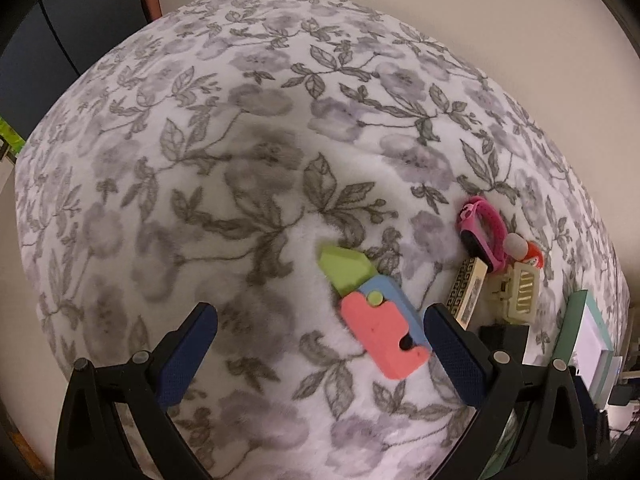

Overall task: Organize rigid objects
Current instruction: 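Move both tools back over the pile of objects, then grasp the pink-green toy knife with the left tool while the right tool grasps the black charger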

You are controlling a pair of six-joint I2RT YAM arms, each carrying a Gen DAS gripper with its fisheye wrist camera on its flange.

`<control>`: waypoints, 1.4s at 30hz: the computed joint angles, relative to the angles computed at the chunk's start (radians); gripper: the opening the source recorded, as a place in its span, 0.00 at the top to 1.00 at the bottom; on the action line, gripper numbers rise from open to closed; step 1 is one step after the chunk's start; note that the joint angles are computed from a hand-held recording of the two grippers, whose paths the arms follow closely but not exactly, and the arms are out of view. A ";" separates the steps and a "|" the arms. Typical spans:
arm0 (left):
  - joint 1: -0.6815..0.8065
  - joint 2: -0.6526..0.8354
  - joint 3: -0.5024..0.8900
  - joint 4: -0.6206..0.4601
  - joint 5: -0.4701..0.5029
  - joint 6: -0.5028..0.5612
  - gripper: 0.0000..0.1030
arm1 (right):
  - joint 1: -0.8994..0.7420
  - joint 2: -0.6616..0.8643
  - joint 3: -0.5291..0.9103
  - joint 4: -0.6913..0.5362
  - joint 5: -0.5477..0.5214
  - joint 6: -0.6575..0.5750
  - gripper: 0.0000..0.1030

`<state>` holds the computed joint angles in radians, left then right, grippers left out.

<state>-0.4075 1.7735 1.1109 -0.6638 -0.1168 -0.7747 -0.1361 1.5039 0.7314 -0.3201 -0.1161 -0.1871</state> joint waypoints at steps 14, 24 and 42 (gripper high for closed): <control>0.013 0.145 0.061 0.029 0.031 0.044 0.00 | 0.046 0.148 0.009 0.108 0.028 0.020 0.04; -0.022 0.215 0.127 0.001 0.013 0.059 0.14 | 0.049 0.201 0.022 0.139 0.004 0.026 0.26; -0.137 0.329 0.243 -0.044 -0.037 0.039 0.47 | 0.073 0.195 -0.007 0.176 0.041 0.018 0.33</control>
<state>-0.5448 2.1029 1.3540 -0.7076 -0.1538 -0.7352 -0.0632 1.6993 0.7239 -0.1440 -0.0753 -0.1689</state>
